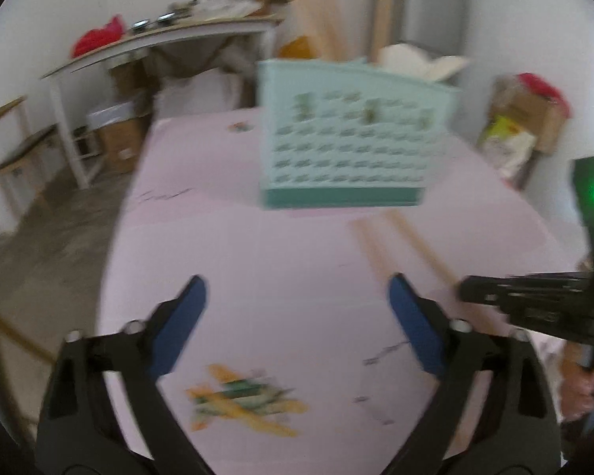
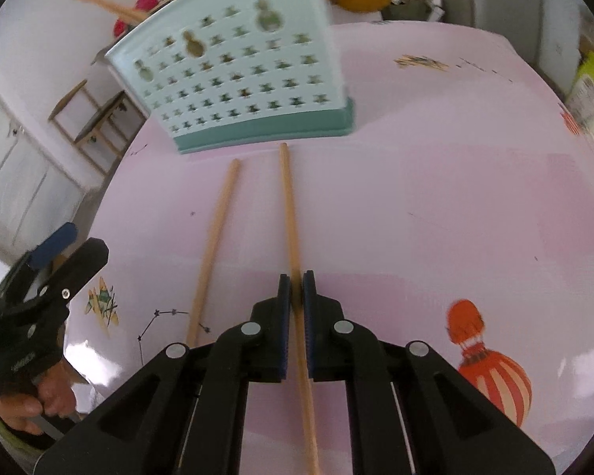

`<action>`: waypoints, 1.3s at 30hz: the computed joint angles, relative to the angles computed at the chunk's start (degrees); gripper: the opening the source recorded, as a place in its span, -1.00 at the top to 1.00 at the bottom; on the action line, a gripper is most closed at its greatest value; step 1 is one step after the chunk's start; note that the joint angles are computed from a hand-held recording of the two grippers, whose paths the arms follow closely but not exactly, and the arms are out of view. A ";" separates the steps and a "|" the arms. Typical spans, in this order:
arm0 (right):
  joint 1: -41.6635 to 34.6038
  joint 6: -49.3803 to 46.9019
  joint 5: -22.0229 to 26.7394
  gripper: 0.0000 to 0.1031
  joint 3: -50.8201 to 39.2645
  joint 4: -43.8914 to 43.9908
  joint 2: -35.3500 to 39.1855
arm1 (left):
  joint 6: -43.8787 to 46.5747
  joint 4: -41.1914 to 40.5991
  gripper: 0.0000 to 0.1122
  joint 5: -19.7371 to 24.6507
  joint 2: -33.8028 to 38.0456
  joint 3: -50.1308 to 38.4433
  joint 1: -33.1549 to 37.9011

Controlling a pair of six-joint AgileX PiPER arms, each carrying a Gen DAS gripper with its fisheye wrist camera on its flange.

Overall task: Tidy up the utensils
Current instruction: 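Close the right gripper on one chopstick while the left gripper closes on another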

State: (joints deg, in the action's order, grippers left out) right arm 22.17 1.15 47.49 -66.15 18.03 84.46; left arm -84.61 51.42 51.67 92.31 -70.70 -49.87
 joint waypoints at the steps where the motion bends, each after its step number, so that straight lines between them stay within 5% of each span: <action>1: -0.87 -0.05 -0.19 0.87 0.64 0.48 -0.43 | 1.56 -0.28 -0.28 -2.20 0.63 -0.50 0.06; 6: -3.21 -1.38 -1.29 0.87 3.23 2.85 -1.98 | 14.02 -10.46 0.17 -9.72 5.27 -5.68 2.66; 16: -4.59 -4.76 -2.32 0.87 4.45 5.97 -2.36 | 22.77 -22.64 1.00 -4.56 10.62 -12.17 4.51; 24: -3.79 -5.04 -3.61 0.88 4.83 6.49 -2.34 | 17.15 -21.50 1.00 -8.84 5.91 -6.07 4.58; 25: -3.93 -5.39 -3.66 0.88 4.92 6.81 -2.34 | 16.94 -21.53 0.86 -9.03 5.62 -5.96 4.59; 26: -4.06 -5.46 -3.61 0.88 4.91 6.98 -2.31 | 17.15 -22.20 0.52 -8.97 5.63 -6.18 4.61; 28: -4.27 -5.44 -3.52 0.88 4.87 7.39 -2.24 | 18.33 -23.38 0.31 -8.03 7.68 -8.71 4.71; 31: -4.87 -6.21 -2.90 0.88 4.57 9.23 -1.75 | 20.51 -21.46 0.32 -3.41 11.95 -13.61 3.23; 35: -4.21 -6.19 -1.91 0.88 3.67 9.96 -0.99 | 21.35 -18.55 0.86 1.42 14.41 -17.12 2.14; 39: -2.80 -5.12 -0.78 0.88 3.13 9.08 -0.97 | 22.51 -20.52 0.91 2.69 12.01 -15.13 2.48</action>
State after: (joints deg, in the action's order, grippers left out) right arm 19.37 -3.97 46.71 -63.02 27.10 83.49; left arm -62.10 30.90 54.36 104.32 -85.83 -47.39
